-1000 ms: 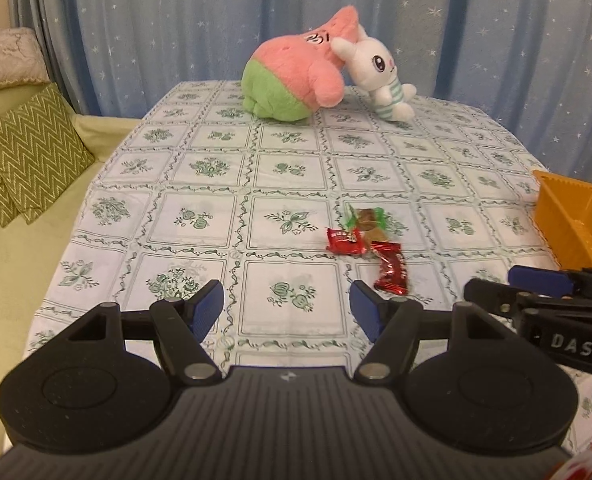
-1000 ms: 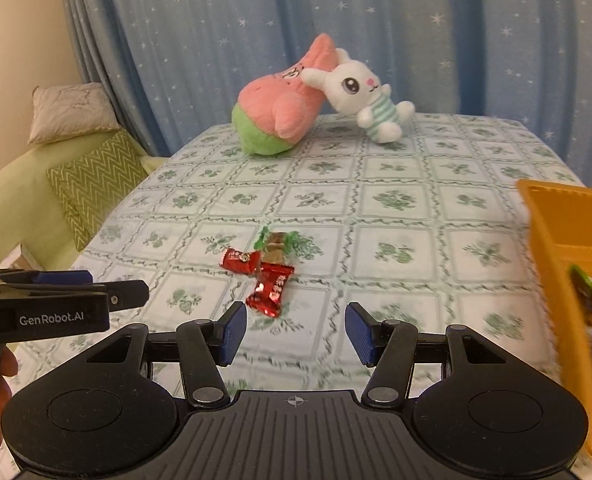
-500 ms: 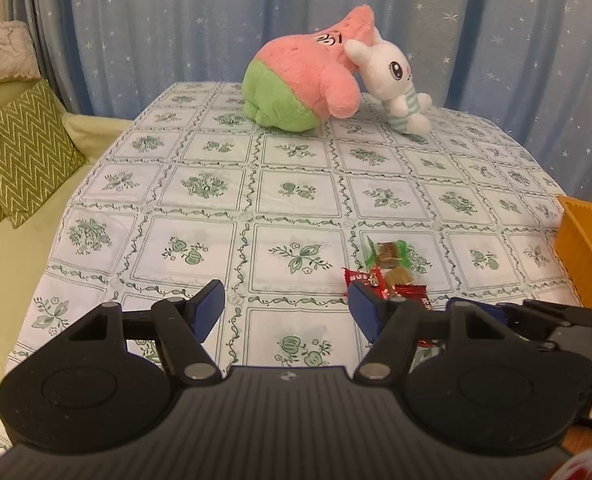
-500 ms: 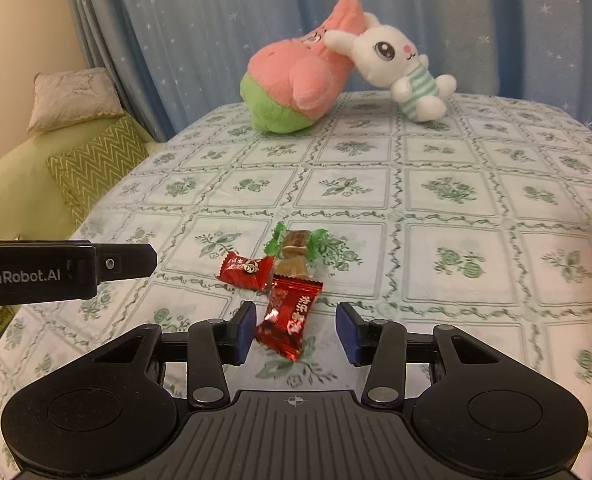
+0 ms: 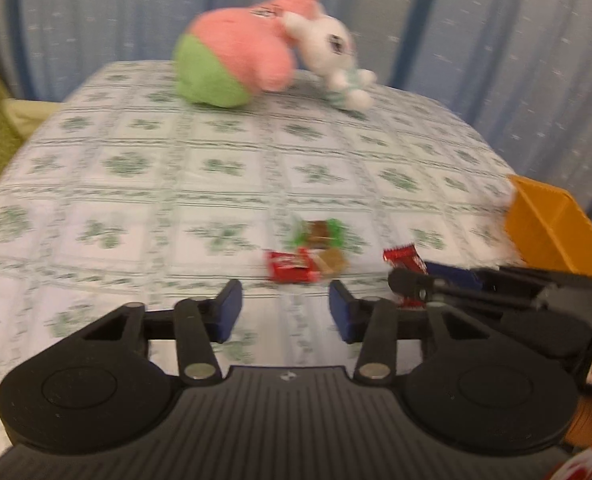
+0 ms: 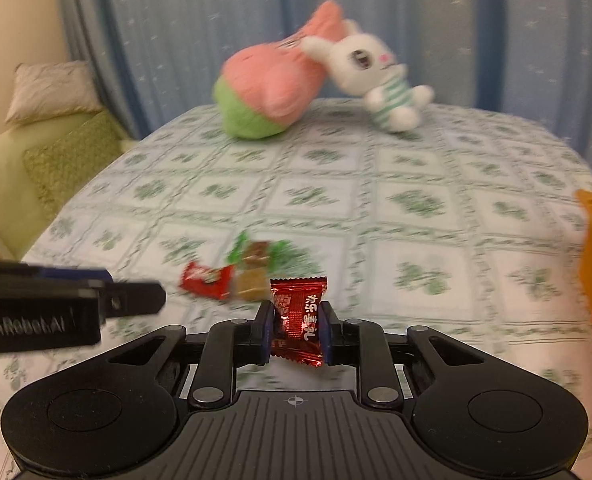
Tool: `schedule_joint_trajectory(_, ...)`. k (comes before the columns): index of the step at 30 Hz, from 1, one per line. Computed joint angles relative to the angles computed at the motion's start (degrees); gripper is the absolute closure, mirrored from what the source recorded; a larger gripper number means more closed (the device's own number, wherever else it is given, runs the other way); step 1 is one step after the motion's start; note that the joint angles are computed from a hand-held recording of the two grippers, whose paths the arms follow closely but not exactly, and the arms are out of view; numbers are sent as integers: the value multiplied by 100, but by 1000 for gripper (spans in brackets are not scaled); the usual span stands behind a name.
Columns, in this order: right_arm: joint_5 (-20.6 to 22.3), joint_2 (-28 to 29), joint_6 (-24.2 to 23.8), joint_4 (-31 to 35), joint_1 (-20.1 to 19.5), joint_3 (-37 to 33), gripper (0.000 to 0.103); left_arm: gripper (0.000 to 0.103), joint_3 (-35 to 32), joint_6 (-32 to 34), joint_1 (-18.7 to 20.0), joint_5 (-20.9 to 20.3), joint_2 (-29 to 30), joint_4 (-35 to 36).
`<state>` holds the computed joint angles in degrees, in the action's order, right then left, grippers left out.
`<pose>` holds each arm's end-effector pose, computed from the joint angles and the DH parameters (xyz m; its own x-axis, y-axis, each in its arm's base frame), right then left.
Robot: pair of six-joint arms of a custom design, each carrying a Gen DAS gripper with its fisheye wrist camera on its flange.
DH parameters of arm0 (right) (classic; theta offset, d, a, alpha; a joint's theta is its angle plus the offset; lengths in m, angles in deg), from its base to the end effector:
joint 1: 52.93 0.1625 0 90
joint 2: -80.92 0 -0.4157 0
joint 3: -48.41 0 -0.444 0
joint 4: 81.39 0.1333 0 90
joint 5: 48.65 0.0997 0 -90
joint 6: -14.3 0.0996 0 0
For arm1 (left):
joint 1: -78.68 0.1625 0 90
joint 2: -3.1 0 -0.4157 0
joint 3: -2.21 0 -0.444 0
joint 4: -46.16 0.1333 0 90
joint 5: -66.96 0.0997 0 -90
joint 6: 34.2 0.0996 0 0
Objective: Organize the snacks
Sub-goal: 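Grasp a red candy with the right tool while the left grasps a brown caramel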
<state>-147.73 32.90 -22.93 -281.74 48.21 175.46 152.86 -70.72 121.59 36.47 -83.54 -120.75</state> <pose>0.2117 -0.4667 0.0034 -0.6842 -0.5949 0.4218 -0.7272 0.6006 -0.3323 -0.0906 -0.3834 0.1514 -0.8157 -0.2016 -0.5422 0.2843 0.6766 -0.6793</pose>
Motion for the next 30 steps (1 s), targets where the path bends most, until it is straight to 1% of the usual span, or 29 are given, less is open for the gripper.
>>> schedule_joint_trajectory(2,-40,-101,64,-46,-34,9,80,66,-111,499,156,-305,312,-538)
schedule_joint_trajectory(4,-94,-174,139,-83,-69,10,80,67,-240,904,319,-548,604,-896)
schedule_joint_trajectory(6,-134,-222,245,-67,-101,-4,80,67,-339,1145,420,-615,820,-1047)
schedule_joint_trajectory(7,-149,-233,273,-66,-111,-13,80,69,-381,1258,467,-619,922,-1157)
schedule_joint_trajectory(14,-119,-299,376,-25,-154,-2,80,69,-561,1962,712,-568,1453,-2158)
schedule_joint_trajectory(18,-117,-318,474,2,-182,-17,80,68,-736,2617,789,-449,1877,-2763)
schedule_joint_trajectory(23,-127,-341,513,51,-209,-18,80,67,-895,3729,801,-262,2240,-3131)
schedule_joint_trajectory(28,-135,-337,579,96,-237,-37,80,68,-987,4288,812,-221,2427,-3388)
schedule_joint_trajectory(30,-132,-328,588,90,-238,-42,80,68,-998,4250,835,-294,2411,-3346)
